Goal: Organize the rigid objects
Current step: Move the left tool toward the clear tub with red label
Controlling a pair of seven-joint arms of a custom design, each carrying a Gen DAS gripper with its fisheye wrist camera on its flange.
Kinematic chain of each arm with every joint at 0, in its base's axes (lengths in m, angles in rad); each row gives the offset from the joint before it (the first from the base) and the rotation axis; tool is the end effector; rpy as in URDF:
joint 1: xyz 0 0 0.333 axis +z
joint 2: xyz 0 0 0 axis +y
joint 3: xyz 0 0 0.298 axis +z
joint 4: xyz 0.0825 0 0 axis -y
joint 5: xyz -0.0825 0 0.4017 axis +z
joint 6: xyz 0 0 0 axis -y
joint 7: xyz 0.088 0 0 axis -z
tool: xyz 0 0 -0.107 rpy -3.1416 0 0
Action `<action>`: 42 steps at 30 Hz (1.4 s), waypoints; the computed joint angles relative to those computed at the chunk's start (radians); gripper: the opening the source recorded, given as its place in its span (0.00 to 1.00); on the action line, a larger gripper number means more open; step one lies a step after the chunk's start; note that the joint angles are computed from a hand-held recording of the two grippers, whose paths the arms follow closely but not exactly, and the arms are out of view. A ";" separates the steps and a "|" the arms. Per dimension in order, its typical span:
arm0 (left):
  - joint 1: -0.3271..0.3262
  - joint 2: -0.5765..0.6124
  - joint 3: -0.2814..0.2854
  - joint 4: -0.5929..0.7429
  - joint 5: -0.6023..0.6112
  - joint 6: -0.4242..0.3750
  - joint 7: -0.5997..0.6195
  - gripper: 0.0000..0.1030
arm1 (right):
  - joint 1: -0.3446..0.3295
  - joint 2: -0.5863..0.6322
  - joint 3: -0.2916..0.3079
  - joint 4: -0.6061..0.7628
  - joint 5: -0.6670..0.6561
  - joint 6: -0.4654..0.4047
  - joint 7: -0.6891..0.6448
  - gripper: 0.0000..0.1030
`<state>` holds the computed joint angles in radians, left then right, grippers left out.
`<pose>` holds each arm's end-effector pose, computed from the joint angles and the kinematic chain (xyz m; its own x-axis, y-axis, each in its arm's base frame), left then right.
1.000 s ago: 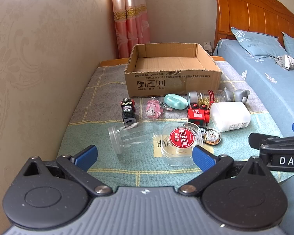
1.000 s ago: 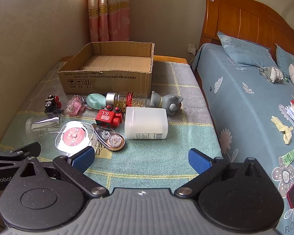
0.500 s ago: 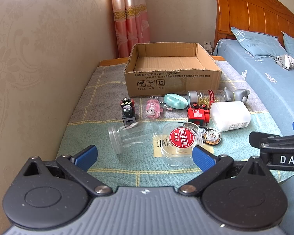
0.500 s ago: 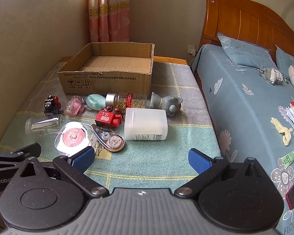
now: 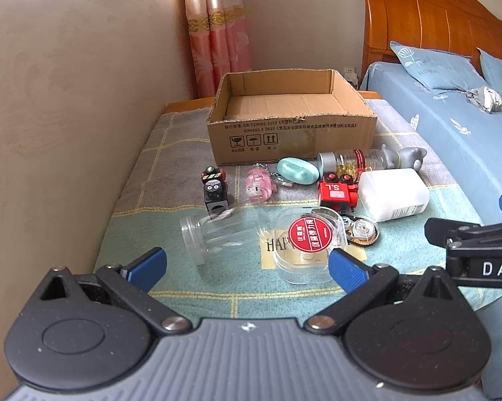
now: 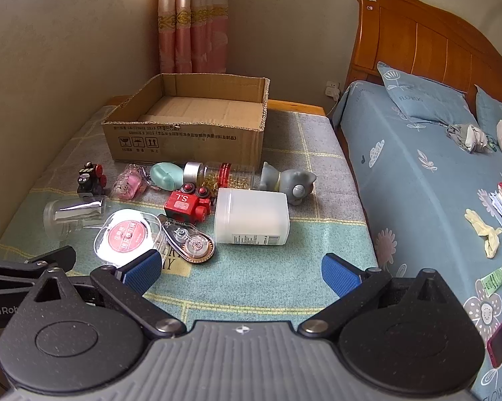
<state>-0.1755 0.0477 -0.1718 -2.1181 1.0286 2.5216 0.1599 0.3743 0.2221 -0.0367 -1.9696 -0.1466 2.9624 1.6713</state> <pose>0.5548 -0.2087 0.3969 0.3311 -0.9398 -0.0844 -0.6900 -0.1802 -0.7010 0.6172 0.2285 0.4229 0.3439 -0.9372 0.0572 -0.6591 -0.2844 -0.6962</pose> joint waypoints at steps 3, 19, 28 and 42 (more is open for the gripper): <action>0.002 0.004 0.002 0.002 0.008 0.008 0.001 0.99 | -0.002 0.004 0.001 0.002 0.001 0.007 -0.009 1.00; 0.032 0.038 0.033 -0.010 0.203 0.188 -0.052 0.99 | -0.137 0.046 0.161 0.005 0.320 0.100 -0.378 1.00; 0.020 0.108 0.051 0.027 0.185 0.228 0.066 0.99 | -0.136 0.113 0.149 0.051 0.420 0.072 -0.504 1.00; 0.002 0.255 0.103 0.127 -0.068 0.358 0.277 0.99 | -0.149 0.233 0.133 0.144 0.440 -0.011 -0.575 1.00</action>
